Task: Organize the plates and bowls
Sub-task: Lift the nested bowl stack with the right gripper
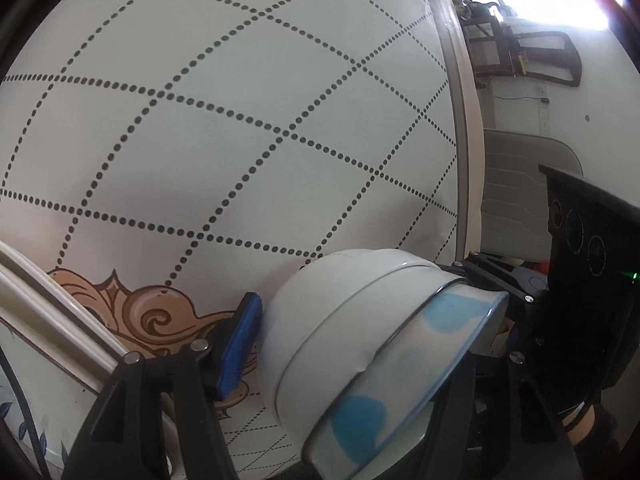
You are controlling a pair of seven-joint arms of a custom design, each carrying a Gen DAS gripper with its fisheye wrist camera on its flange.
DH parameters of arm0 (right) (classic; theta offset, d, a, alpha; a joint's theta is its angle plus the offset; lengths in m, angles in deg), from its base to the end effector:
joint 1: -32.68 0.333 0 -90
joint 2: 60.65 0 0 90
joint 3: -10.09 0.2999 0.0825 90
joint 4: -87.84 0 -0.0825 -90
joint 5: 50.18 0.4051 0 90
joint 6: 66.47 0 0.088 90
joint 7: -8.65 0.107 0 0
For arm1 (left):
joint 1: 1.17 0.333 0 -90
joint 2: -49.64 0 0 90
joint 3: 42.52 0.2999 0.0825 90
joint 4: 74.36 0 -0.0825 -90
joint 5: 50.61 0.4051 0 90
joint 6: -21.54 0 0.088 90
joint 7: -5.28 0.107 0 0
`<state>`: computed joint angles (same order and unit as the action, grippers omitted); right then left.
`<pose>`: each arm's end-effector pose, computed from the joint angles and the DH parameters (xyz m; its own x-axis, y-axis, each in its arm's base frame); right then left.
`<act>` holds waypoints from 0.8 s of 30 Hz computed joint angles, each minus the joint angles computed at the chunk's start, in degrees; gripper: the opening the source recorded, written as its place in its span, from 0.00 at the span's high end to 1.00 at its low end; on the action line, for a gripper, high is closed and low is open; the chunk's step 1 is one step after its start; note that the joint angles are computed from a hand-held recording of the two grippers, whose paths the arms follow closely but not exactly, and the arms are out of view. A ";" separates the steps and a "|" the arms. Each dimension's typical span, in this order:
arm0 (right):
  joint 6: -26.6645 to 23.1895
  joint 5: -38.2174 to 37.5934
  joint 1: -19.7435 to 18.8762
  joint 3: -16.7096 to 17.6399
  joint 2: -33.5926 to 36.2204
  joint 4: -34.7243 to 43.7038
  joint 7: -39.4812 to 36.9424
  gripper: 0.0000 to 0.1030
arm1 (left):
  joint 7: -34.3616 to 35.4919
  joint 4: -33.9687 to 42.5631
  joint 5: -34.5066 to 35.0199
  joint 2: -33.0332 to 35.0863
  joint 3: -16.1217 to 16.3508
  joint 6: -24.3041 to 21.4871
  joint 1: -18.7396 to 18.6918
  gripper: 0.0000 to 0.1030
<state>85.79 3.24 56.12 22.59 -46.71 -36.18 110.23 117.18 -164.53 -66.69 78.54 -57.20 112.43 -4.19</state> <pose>0.4899 0.3267 0.2712 -0.3474 -0.7561 -0.5546 -0.9347 0.3269 0.1398 0.6073 -0.2069 0.3114 -0.4313 -0.7480 0.5045 -0.7311 0.6174 0.2903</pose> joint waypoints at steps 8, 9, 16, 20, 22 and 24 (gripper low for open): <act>-5.00 0.79 -1.99 0.97 3.84 5.43 1.59 0.32 | -1.42 0.30 -0.78 0.01 0.18 -0.41 0.69 0.40; -4.57 1.21 -1.48 0.62 3.79 5.28 2.09 0.32 | -1.52 0.24 -0.93 0.07 0.32 -0.48 0.90 0.40; -1.78 14.08 -2.76 2.21 1.91 1.18 -4.86 0.43 | -1.82 -1.28 -0.98 -1.28 0.54 -0.23 1.45 0.43; -1.62 16.94 -1.97 1.70 1.19 0.09 -6.16 0.43 | -2.56 -1.34 -0.33 -1.50 0.56 -0.20 0.80 0.43; -1.45 18.73 -1.50 1.77 0.83 -0.35 -6.75 0.44 | -2.99 -1.45 -0.17 -1.65 0.62 -0.06 0.63 0.43; -1.11 20.13 -1.19 1.62 0.67 -0.66 -7.11 0.44 | -3.41 -1.67 0.00 -1.86 0.63 0.20 0.44 0.43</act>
